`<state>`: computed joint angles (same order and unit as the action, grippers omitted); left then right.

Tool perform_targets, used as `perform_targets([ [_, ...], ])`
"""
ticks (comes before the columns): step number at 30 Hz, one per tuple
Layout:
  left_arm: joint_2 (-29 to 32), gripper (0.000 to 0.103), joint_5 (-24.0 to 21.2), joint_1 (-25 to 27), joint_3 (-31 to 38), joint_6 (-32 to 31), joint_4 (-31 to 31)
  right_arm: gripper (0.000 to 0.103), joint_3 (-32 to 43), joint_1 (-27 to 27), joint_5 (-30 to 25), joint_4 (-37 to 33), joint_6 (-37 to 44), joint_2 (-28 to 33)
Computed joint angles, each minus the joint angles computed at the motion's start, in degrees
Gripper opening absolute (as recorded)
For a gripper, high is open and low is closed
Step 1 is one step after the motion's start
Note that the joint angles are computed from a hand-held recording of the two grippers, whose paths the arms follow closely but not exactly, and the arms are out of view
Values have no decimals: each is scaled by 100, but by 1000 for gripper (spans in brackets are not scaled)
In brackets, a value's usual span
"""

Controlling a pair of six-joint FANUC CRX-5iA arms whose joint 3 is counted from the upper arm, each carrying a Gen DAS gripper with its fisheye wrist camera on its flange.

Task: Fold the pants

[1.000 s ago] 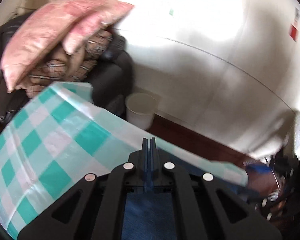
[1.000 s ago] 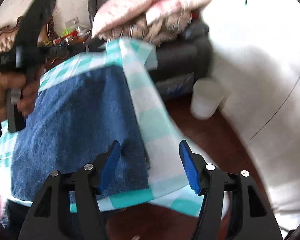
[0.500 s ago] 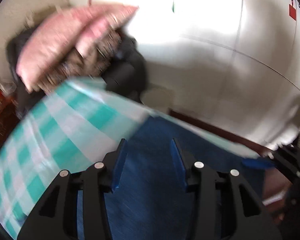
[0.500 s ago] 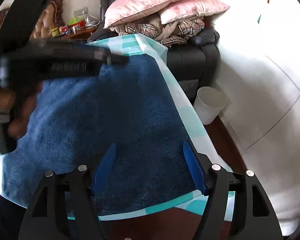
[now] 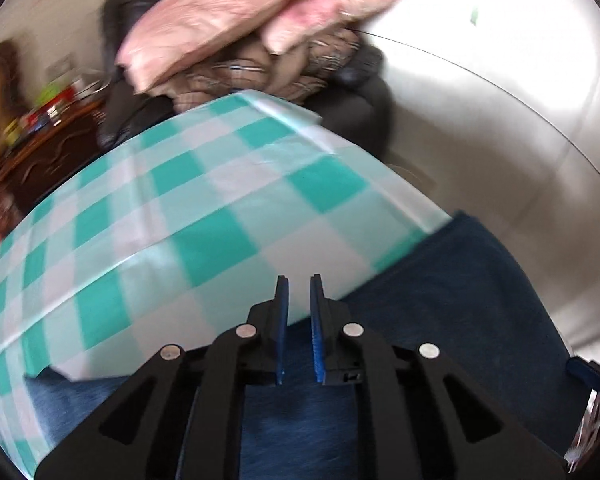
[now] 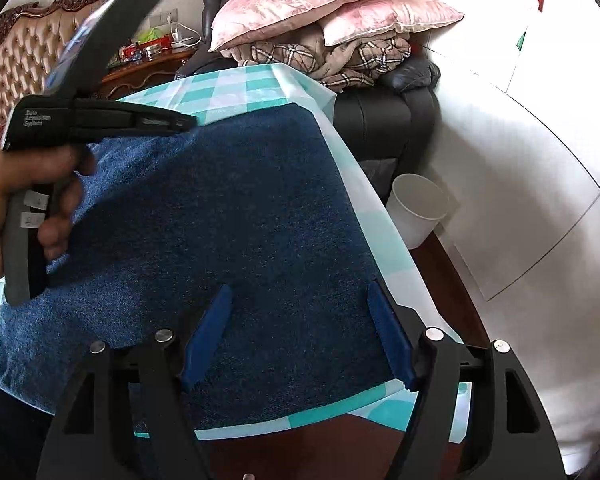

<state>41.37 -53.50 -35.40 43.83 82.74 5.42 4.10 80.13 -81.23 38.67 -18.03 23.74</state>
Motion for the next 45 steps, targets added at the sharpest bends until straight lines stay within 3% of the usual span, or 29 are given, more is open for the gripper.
perform_targets([
  [3,-617,16,607,59,-976,-378,452,68,-10,-10,13,9,-15,10],
  [5,-912,28,716,24,-1456,-623,661,68,8,-11,-8,3,-10,20],
  [9,-1522,40,611,-137,-2355,-544,446,68,27,-3,-31,-7,4,34],
  [12,-2132,58,651,-108,-3243,-484,598,68,35,-8,-50,-8,17,35],
  [13,-2291,68,554,-83,-3493,-505,704,68,51,-13,-60,-10,26,43],
  [19,-3470,74,656,-200,-4606,8,96,72,181,14,-243,-103,163,65],
  [21,-3722,77,630,-212,-4712,251,-82,85,468,82,-743,-265,175,210],
  [23,-3975,89,585,-343,-4669,903,-725,85,586,194,-1161,-468,-32,233],
  [25,-4172,95,530,-457,-4627,1335,-1170,85,610,316,-1417,-619,-292,176],
  [27,-4279,101,550,-493,-4625,1442,-1246,85,712,457,-1688,-683,-430,166],
  [33,-4426,101,598,-471,-4632,1729,-1044,85,1252,883,-2331,-465,-595,323],
  [38,-4435,101,380,-706,-4396,2248,-1602,85,1561,1015,-2517,-285,-531,440],
  [45,-4423,101,384,-593,-4415,2217,-1440,85,1620,982,-2537,-236,-448,456],
])
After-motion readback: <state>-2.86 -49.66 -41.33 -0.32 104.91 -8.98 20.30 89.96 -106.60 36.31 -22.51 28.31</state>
